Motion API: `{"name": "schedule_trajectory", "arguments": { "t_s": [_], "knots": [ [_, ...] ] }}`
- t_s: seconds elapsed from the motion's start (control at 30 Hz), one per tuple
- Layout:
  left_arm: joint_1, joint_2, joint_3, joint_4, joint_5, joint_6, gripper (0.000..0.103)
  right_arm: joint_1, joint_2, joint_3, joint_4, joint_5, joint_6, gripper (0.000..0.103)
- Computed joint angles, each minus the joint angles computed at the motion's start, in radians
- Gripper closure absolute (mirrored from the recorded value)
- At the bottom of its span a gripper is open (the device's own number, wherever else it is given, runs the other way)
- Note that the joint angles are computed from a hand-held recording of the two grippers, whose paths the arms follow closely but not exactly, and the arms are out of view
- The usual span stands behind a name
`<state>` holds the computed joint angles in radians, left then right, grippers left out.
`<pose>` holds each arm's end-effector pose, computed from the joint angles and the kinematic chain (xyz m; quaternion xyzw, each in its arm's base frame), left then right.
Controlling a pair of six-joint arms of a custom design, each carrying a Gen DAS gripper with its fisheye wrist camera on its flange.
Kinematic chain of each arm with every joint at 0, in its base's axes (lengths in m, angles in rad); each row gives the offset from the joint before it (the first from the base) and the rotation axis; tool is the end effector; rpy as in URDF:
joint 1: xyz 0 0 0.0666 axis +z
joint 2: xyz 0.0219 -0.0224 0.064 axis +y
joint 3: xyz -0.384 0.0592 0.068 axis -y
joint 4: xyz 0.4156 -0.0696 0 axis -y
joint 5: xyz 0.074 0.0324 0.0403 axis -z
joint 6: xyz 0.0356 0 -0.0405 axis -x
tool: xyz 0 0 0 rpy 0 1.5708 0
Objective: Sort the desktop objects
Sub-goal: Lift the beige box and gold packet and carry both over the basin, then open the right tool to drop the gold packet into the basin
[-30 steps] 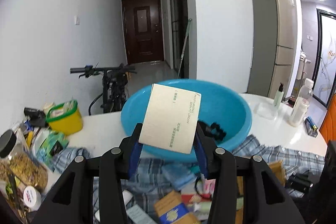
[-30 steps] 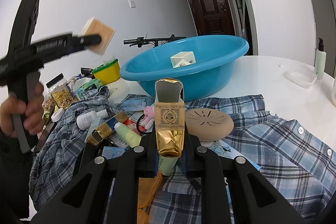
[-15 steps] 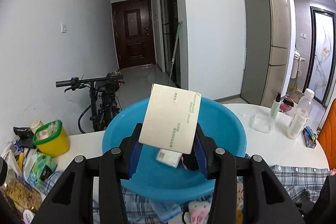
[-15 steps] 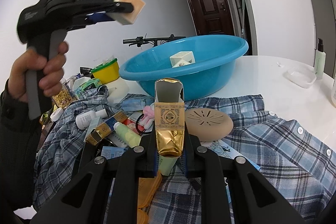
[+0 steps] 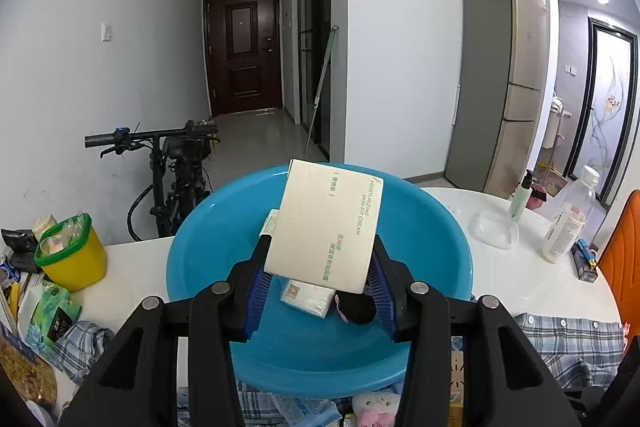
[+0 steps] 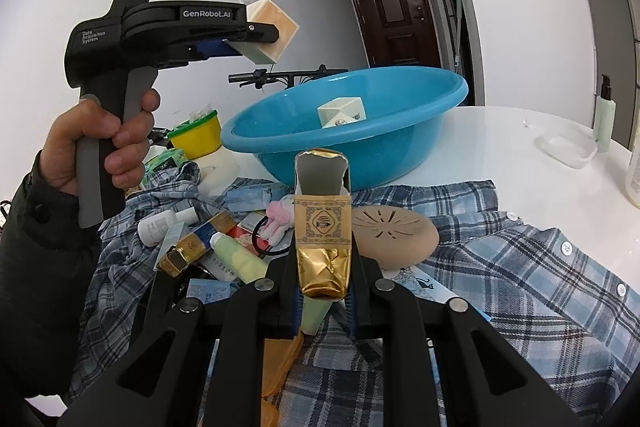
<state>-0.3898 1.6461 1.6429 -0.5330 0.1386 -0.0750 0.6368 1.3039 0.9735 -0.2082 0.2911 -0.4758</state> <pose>0.5789 -0.2436 0.4511 0.2330 0.8359 -0.1368 0.4778 0.3858 0.2721 0.3285 0.0021 0.8635 0.1507 0.4813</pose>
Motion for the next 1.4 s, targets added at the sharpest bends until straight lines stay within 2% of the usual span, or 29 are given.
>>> {"name": "schedule_trajectory", "arguments": {
  "t_s": [0.2, 0.47, 0.63, 0.83, 0.97, 1.13, 1.4],
  "knots": [
    [0.008, 0.007, 0.005, -0.005, 0.009, 0.003, 0.055, -0.013, -0.017, -0.013, 0.009, 0.005, -0.028, 0.087],
    [0.005, 0.004, -0.002, -0.008, 0.003, -0.012, 0.055, -0.017, -0.054, 0.027, -0.030, 0.047, 0.032, 0.087],
    [0.011, 0.012, 0.008, -0.020, 0.012, -0.012, 0.055, -0.057, -0.060, 0.093, -0.030, 0.044, 0.086, 0.087],
    [0.019, 0.017, 0.017, -0.024, 0.016, -0.007, 0.055, -0.128, 0.039, 0.286, -0.056, -0.024, 0.179, 0.087],
    [0.029, 0.015, 0.020, -0.022, 0.019, 0.001, 0.055, -0.166, 0.109, 0.396, -0.056, -0.051, 0.196, 0.087],
    [0.047, 0.018, 0.028, -0.019, 0.010, 0.008, 0.055, -0.202, 0.222, 0.544, -0.133, -0.112, 0.216, 0.087],
    [0.060, 0.037, 0.047, -0.037, -0.001, 0.005, 0.055, -0.220, 0.305, 0.623, -0.237, -0.169, 0.253, 0.087]
  ]
}}
